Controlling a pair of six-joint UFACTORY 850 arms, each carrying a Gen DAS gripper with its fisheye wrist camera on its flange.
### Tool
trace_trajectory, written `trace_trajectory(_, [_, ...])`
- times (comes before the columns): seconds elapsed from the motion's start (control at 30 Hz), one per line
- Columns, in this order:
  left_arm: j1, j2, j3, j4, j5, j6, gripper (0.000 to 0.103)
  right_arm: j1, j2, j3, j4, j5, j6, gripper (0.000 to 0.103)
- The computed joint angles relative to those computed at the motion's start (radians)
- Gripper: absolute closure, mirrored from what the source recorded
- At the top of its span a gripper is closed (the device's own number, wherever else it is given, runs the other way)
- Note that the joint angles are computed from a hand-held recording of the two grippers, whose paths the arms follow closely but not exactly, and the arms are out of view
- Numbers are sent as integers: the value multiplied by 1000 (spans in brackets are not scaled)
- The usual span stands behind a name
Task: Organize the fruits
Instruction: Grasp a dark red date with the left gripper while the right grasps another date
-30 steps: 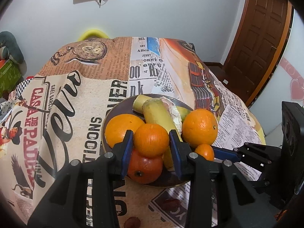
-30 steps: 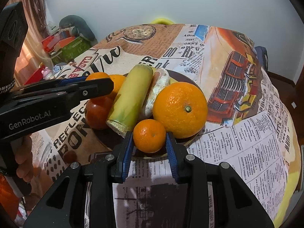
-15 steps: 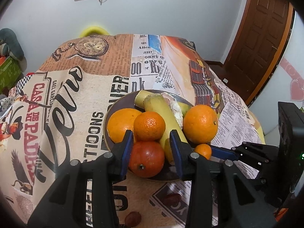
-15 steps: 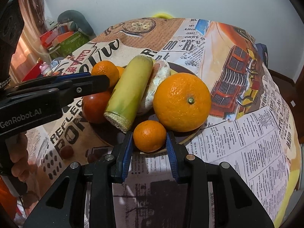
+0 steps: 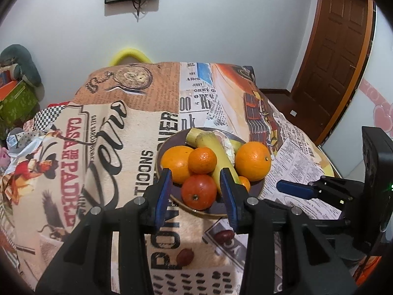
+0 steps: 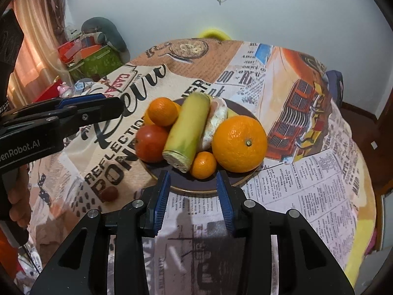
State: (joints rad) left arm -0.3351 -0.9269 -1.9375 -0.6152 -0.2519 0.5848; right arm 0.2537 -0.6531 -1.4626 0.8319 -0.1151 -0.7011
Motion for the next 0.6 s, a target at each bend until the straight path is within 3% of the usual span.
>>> trace_trajectory(0.33, [22, 110, 180, -69, 52, 71, 63, 25, 67, 62, 93, 34, -94, 67])
trace_trajectory(0.6, [32, 128, 253, -29, 40, 28, 63, 41, 57, 67, 27, 17, -30, 67])
